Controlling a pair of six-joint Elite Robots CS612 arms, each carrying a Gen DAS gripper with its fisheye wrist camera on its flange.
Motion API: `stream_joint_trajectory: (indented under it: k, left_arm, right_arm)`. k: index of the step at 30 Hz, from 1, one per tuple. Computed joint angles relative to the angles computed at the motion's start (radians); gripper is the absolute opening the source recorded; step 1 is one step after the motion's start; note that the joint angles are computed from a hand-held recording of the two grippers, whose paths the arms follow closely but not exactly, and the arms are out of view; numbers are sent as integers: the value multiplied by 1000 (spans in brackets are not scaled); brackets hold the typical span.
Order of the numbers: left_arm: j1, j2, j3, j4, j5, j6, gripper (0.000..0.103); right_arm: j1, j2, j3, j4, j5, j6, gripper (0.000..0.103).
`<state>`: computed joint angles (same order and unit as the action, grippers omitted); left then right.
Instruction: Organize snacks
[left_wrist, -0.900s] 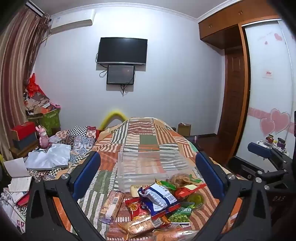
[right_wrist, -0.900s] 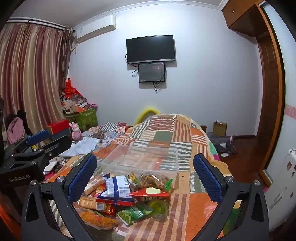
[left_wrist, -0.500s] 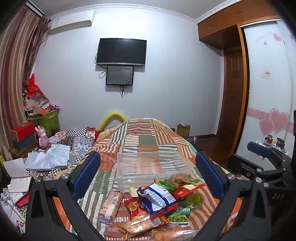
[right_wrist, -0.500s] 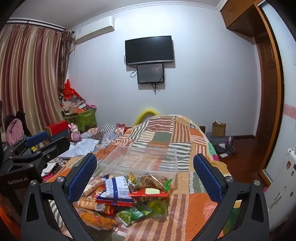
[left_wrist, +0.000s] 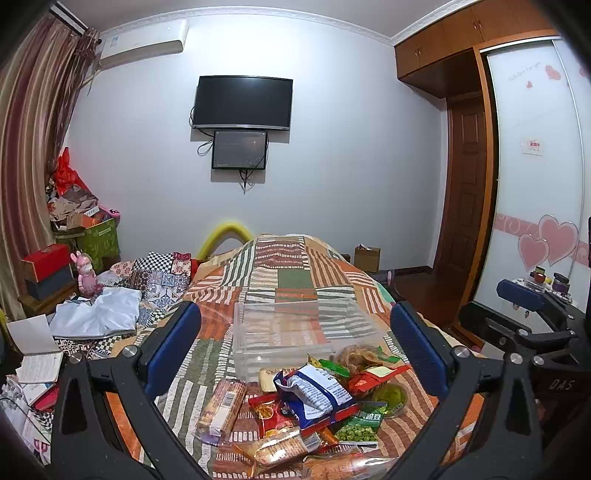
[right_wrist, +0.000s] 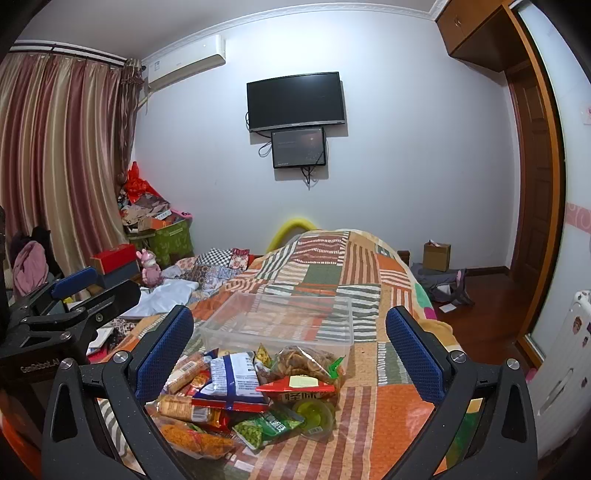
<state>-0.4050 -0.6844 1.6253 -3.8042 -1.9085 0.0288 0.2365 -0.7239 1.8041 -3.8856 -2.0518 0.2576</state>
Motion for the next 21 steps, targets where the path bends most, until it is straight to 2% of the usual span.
stream_joint_trajectory:
  k: [21]
  left_arm:
    - [1,8,-11,21,2,-6,103]
  right_arm:
    - [3,1,-1,-3,-5,1,103]
